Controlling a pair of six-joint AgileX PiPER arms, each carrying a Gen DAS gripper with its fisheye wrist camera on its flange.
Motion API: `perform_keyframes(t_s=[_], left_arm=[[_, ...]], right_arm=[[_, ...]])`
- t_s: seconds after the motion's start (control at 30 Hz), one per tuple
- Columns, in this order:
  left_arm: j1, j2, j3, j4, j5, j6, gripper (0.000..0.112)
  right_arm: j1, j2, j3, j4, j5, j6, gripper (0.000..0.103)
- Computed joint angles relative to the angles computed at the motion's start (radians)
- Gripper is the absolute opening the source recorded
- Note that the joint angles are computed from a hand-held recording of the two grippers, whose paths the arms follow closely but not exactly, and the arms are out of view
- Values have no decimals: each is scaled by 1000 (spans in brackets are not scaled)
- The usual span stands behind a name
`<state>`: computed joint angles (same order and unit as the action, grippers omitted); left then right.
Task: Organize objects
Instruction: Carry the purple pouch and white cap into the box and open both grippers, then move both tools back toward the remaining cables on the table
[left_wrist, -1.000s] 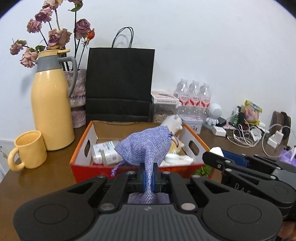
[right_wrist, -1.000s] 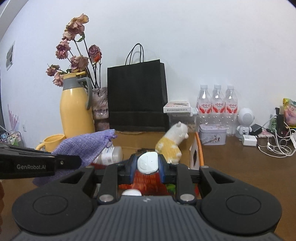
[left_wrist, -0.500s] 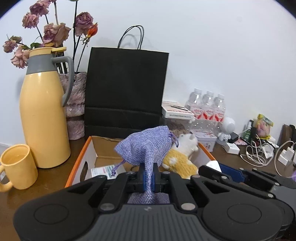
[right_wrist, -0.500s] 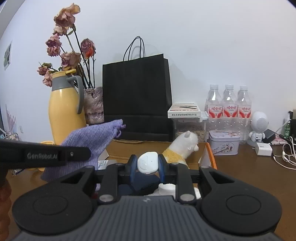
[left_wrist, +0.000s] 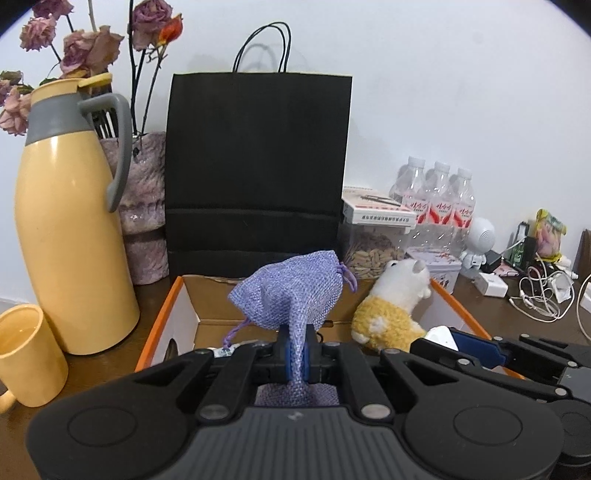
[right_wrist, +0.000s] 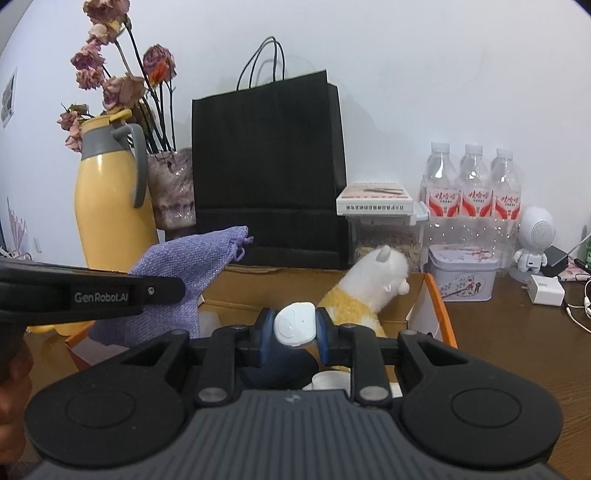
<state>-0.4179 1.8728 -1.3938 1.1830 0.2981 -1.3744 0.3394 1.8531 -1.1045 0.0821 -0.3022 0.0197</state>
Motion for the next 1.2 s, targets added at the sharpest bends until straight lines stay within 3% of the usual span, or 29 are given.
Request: perform_keyframes(t_s=[0.1,0.17,0.2,0.23,0.27,0.3,0.33,0.43,0.77,1.2], left_arm=[[-3,9,-6,1,13,4,6],[-13,19,-17,-3,47,13,24],[-17,24,-24,-11,61,26,35],[-21,30,-30,-13,78,35,62],[-22,34,-32,-1,88,26,88],[-24,38,-31,32,98,-6,99],[-27,38,-24,83,108,-58,103],[-20,36,-20,76,107,-52,103],[-11,35,-17,66,96,-51,103],[-26,-1,37,176,88,-157,103]], right_arm=[[-4,12,-13,-9,18,5,25],[-6,17,-19,-26,37,17,27],[-7,18,-19,-32,46,21,35],[-8,18,-17,-23,53,12,54],[-6,17,-14,15,59,-23,66],[-5,17,-13,50,61,-59,89],[-1,16,-8,102,52,-109,101],[7,15,0,204,27,-212,103],[8,21,-8,216,42,-220,103],[22,-8,22,229,25,-238,103]])
